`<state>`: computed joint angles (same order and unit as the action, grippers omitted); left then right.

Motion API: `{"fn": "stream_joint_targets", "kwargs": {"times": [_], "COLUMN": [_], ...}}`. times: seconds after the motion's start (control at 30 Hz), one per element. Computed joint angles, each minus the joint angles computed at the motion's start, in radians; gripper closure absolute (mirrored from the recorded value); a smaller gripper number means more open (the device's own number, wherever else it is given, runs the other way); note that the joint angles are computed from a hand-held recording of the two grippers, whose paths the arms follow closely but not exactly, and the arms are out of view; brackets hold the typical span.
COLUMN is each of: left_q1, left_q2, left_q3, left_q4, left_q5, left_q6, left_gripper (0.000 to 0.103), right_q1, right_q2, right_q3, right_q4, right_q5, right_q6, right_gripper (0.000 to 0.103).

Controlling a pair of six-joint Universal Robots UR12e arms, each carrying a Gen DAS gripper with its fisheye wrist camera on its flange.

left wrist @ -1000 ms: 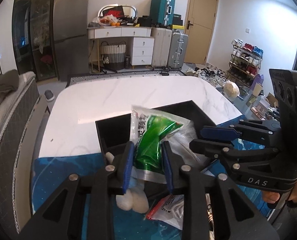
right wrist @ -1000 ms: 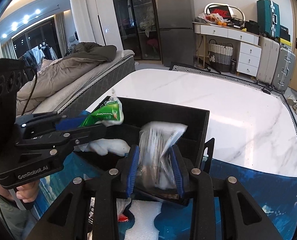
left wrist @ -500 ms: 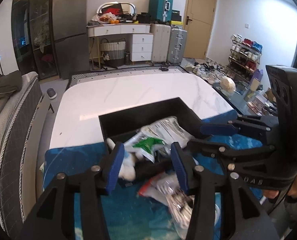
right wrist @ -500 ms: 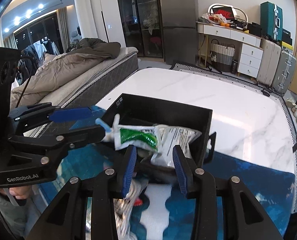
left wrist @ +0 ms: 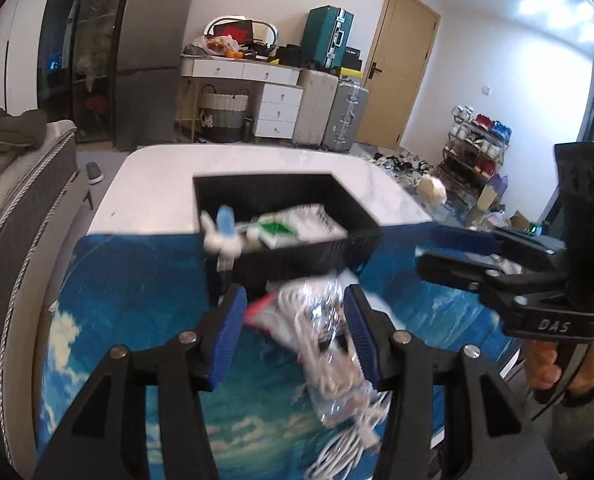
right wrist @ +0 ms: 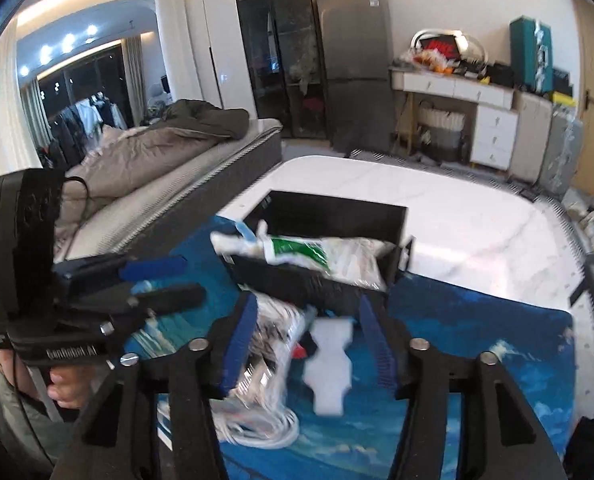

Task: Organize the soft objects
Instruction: 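Grasp the white cable coil with the left tool while the right tool grasps the white foam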

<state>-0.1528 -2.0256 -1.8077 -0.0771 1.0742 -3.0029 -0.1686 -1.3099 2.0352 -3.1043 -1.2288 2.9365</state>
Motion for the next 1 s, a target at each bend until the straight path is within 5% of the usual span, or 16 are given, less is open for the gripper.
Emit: {"fn": "stream_joint_targets", "kwargs": {"times": [0.17, 0.27, 0.37, 0.5, 0.8, 1.0], "left_q1": [-0.007, 0.004, 0.024, 0.014, 0.003, -0.021], "left_q2": [0.001, 0.0, 0.012, 0.028, 0.074, 0.084], "left_q3": [-0.018, -0.046, -0.094, -0.131, -0.145, -0.125], "left_q4": [-0.1, -0.116, -0.083, -0.025, -0.066, -0.186], "left_q5": [0.006, -0.012, -0.045, 0.015, 0.002, -0.047], "left_q6": [0.019, -0.024, -0.06, -0.013, 0.057, 0.154], "left_gripper": [0.052, 0.052, 0.052, 0.051, 0.05, 0.048], "right_q1": [-0.019, -0.015, -0.021, -0.004, -0.004, -0.01], "right_q2": [-0.009, 0.005, 0.01, 0.014, -0.001, -0.002], "right_q3": [0.053, 0.085, 0.135, 0.199, 0.189, 0.176], "right_q4": [0.011, -0.02, -0.081, -0.218, -0.151, -0.126], "right_q5": [0.019, -0.041, -0.037, -0.102, -0.096, -0.094], "right_q6": [0.052, 0.084, 0.164, 0.179, 0.171, 0.173], "right_gripper": [0.043, 0.043, 0.043, 0.043, 0.043, 0.043]}}
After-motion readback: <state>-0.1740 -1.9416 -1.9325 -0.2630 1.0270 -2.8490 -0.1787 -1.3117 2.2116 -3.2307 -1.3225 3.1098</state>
